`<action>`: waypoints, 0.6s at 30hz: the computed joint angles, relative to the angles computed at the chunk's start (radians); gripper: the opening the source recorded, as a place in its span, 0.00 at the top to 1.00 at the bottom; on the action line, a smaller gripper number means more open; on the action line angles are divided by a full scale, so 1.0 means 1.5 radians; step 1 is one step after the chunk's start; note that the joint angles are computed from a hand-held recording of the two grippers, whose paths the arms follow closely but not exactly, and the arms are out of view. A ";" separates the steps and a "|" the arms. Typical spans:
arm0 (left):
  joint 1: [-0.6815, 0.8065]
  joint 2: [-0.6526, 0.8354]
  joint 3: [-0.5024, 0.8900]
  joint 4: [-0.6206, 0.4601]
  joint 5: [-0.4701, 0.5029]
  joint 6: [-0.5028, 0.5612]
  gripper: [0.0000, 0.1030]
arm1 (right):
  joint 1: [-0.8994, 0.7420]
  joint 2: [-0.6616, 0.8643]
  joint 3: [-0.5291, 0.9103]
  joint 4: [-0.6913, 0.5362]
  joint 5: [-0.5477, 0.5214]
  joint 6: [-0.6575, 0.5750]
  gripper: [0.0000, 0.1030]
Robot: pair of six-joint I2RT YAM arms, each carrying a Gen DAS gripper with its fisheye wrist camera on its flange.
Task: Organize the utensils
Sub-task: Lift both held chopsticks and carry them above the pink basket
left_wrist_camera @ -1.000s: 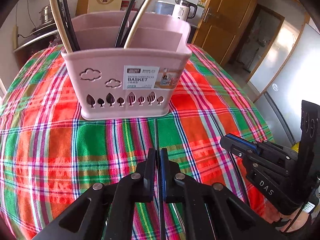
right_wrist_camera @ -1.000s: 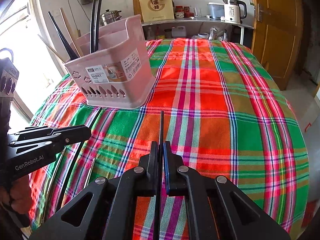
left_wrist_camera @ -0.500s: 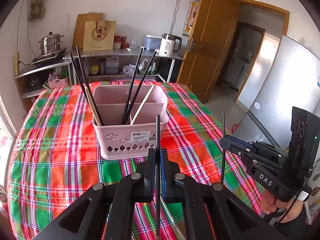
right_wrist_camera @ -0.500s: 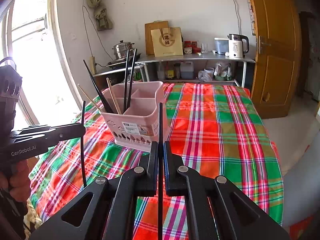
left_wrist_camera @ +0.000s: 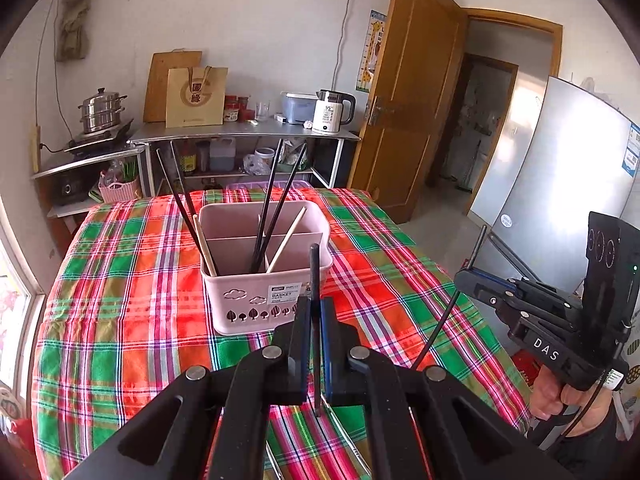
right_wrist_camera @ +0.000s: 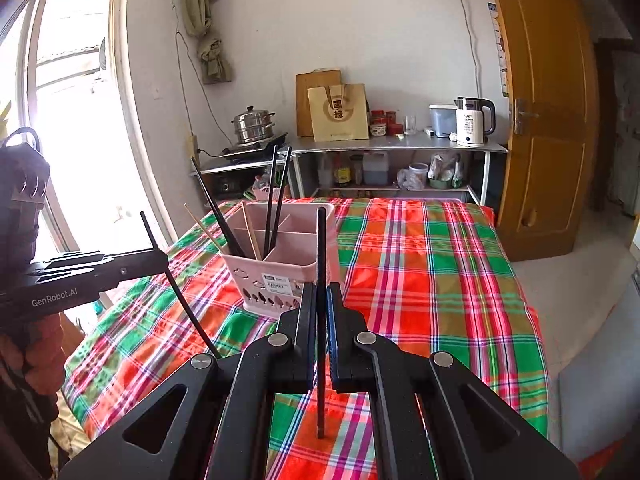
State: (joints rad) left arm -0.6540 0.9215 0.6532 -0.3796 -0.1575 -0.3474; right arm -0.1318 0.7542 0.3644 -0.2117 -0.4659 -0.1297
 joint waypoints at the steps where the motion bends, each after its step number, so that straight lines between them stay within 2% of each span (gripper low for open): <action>1: 0.000 -0.003 -0.001 -0.002 0.001 0.000 0.96 | -0.001 -0.006 0.000 -0.007 0.000 -0.004 0.95; 10: 0.003 -0.034 0.007 -0.055 0.020 0.011 0.96 | -0.002 -0.053 0.010 -0.054 -0.006 -0.016 0.95; 18: 0.057 -0.057 0.024 -0.077 0.053 0.040 0.96 | 0.027 -0.050 0.024 -0.018 -0.004 0.026 0.95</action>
